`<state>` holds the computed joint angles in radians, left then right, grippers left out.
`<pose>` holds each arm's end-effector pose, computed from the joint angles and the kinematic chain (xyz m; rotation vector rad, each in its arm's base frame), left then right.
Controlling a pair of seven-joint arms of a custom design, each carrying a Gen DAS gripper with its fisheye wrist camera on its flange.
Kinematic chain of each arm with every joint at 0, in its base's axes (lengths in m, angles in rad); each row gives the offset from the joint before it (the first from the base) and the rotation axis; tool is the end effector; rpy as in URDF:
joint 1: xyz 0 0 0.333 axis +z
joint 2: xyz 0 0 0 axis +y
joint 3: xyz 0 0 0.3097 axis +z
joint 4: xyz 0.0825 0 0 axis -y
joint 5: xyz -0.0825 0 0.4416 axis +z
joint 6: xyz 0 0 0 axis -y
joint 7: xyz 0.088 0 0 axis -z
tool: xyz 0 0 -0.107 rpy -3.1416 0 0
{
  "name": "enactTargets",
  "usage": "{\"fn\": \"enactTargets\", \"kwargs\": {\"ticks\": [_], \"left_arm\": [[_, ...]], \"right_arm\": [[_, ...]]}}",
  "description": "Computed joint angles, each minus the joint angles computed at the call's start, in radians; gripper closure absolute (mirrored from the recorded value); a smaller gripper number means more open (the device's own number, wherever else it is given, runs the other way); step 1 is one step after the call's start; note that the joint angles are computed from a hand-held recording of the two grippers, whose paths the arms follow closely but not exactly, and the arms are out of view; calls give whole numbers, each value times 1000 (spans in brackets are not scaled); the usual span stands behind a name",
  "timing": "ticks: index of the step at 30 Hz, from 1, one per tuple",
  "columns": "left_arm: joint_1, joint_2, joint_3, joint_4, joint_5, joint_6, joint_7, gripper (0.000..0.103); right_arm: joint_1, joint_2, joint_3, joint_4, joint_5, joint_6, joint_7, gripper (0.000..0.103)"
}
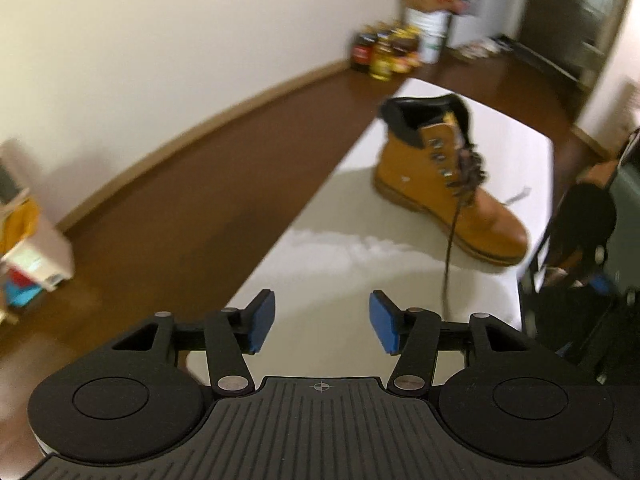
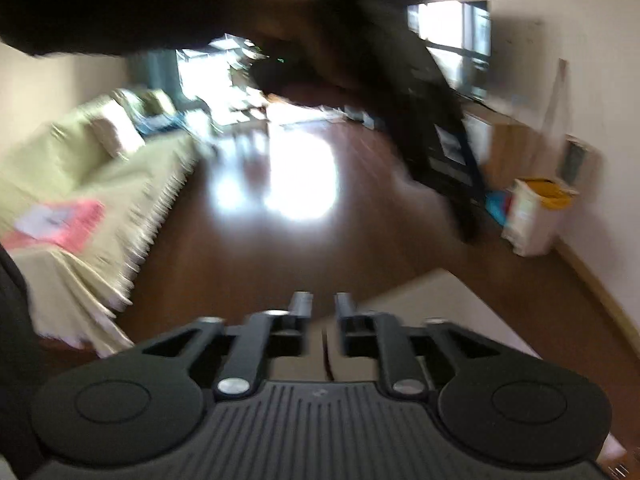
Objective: Lace up shoes with both hands
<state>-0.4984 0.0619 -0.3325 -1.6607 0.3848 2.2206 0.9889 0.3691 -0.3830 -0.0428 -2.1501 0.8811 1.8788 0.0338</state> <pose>0.4705 -0.4889 0.6041 -1.4883 2.2426 -0.6488 0.4696 0.2178 0.5769 -2.2679 -0.0671 0.0681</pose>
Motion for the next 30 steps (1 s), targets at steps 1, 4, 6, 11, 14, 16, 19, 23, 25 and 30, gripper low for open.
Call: {"fn": "enactTargets", "kwargs": {"ticks": [1,4,6,11,14,16,19,23,25,30], "left_arm": [[-7,-3,-2,-13,27,0,-51,47],[-30,-5,-12,-43,112,-17,-217,47],[-70,26,-32,-20,205,-106,-372,47],[-177,144,-36,102,297,-266,-618,46],[-228,177,-20,128,325,-298,-701,45],[-239,163,-16,100,314,-295,-714,45],[-244,148,-16,70,316,-283,-728,44],[-235,100,-22,-16,338,-225,-837,41],[-234,103,-27,-23,345,-222,-857,40],[-241,109,-38,-32,340,-232,-905,39]], "right_arm": [[-7,-6,-5,-4,-10,-6,6,70],[-40,2,-24,4,-77,-27,-4,69],[-62,18,-37,14,-124,-33,-62,69],[-93,120,-24,60,-208,-57,-164,69],[-96,170,3,83,-239,-68,-214,70],[-93,183,20,78,-236,-59,-234,71],[-75,181,56,23,-239,21,-259,76],[-45,161,83,-40,-305,114,-280,77],[-39,148,76,-55,-315,118,-269,77],[-33,170,64,-42,-317,115,-240,98]]}}
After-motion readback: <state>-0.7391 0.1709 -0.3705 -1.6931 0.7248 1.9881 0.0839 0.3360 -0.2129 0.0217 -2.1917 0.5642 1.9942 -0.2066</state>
